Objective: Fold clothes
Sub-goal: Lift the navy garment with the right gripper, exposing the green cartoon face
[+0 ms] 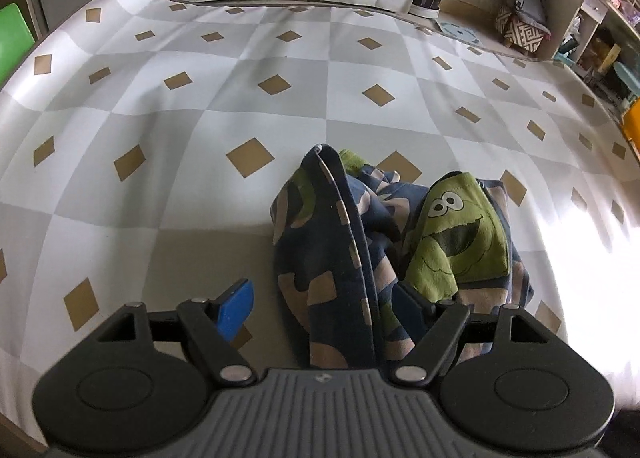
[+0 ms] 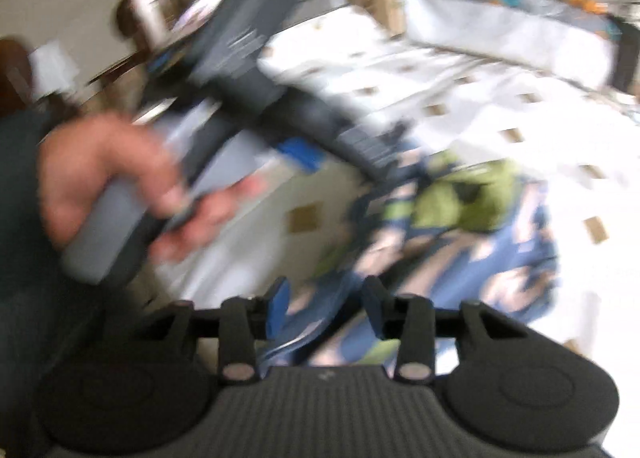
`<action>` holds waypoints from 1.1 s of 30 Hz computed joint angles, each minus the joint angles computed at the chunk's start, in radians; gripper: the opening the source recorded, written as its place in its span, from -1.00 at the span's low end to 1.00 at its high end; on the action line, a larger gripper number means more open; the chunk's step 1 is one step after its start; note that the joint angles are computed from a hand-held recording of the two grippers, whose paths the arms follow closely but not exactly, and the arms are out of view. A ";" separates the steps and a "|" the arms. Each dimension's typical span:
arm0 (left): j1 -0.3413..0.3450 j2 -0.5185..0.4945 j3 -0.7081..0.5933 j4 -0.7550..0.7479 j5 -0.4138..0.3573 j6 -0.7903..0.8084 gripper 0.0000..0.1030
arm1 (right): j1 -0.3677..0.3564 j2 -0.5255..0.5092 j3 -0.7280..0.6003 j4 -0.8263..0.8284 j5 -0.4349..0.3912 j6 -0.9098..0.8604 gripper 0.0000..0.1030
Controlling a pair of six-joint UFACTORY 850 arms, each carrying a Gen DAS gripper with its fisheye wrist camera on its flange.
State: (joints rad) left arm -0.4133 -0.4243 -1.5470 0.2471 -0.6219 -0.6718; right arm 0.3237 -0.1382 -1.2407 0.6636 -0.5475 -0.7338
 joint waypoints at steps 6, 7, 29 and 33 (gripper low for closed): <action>-0.010 -0.016 -0.015 0.001 -0.003 0.003 0.46 | -0.024 -0.062 -0.055 -0.265 0.075 0.437 0.01; -0.011 -0.016 -0.015 -0.002 0.001 0.004 0.46 | -0.030 -0.074 -0.065 -0.286 0.074 0.493 0.06; -0.023 -0.076 -0.047 0.058 -0.054 -0.057 0.46 | -0.067 -0.237 -0.114 -0.091 0.113 0.473 -0.89; -0.014 -0.062 -0.022 0.050 -0.064 -0.102 0.44 | -0.049 -0.187 -0.076 -0.217 0.159 0.591 -0.91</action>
State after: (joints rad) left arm -0.4272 -0.4865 -1.5685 0.2970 -0.6861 -0.7733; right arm 0.2749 -0.3249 -1.3167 0.4465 -0.3885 -0.1425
